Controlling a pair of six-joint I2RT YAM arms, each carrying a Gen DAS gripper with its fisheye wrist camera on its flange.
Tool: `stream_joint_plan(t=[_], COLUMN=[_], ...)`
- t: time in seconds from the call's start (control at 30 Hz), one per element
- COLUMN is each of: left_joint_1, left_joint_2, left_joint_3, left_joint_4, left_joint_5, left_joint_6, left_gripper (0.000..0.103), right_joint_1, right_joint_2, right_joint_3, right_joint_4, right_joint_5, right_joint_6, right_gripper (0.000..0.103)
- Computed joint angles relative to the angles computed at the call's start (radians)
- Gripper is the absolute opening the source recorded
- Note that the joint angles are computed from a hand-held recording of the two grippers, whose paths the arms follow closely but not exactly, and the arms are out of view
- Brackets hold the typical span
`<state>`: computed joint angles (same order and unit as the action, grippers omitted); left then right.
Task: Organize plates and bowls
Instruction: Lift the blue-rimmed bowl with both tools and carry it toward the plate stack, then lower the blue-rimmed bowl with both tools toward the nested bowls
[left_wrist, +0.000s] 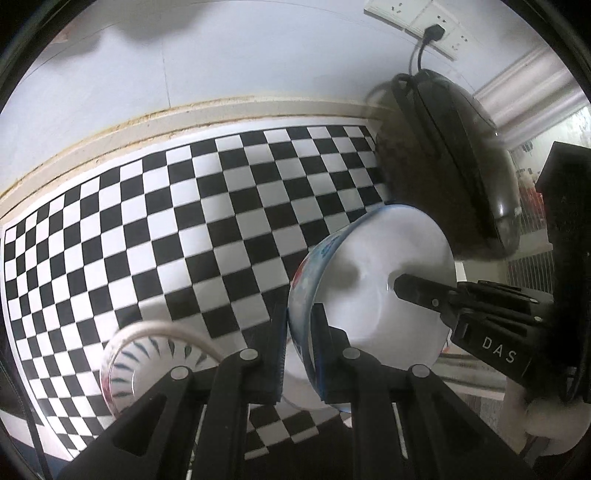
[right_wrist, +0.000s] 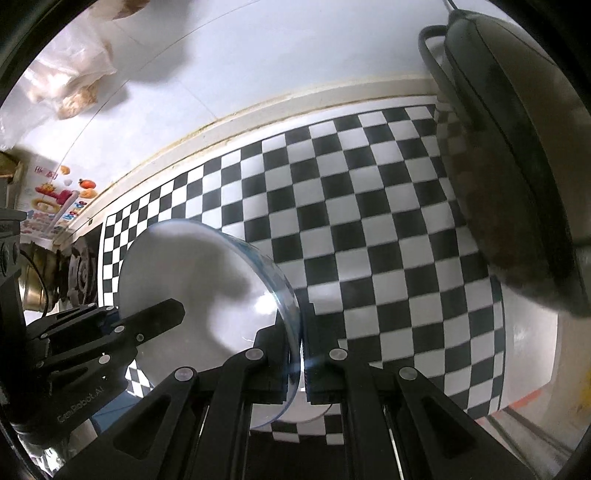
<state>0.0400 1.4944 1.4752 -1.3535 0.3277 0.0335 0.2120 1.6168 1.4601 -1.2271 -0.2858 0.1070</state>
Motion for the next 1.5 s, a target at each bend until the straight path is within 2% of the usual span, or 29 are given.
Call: stream_joint_plan(t=[0.2, 0.53, 0.83, 1.13, 1.5], left_joint_1=[-0.003, -0.046, -0.061, -0.095, -0.119], left_joint_2=[-0.089, -0.168, -0.178, -0.127, -0.094], left_joint_3=[-0.087, -0.216, -0.318, -0.409, -0.464], left_joint_4=[-0.009, 0.019, 0.067, 0.147, 0.198], left_joint_5=[0.000, -0.025, -0.032, -0.047, -0.064], left_joint_6=[0.005, -0.020, -0.031, -0.058, -0.081], left_gripper=[0.011, 0.011, 0.011, 0.011, 0.011], right_joint_1=[0.010, 0.001, -0.022, -0.012, 0.005], right_joint_2=[-0.120, -0.192, -0.185, -0.137, -0.064], right_joint_3=[-0.141, -0.286, -0.391, -0.491, -0.521], right_joint_4=[0.030, 0.070, 0.123, 0.220, 0.278], right_joint_5=[-0.016, -0.027, -0.037, -0.018, -0.003], right_joint_6=[0.022, 0.013, -0.016, -0.013, -0.008], right_gripper=[0.007, 0.007, 0.007, 0.007, 0.008])
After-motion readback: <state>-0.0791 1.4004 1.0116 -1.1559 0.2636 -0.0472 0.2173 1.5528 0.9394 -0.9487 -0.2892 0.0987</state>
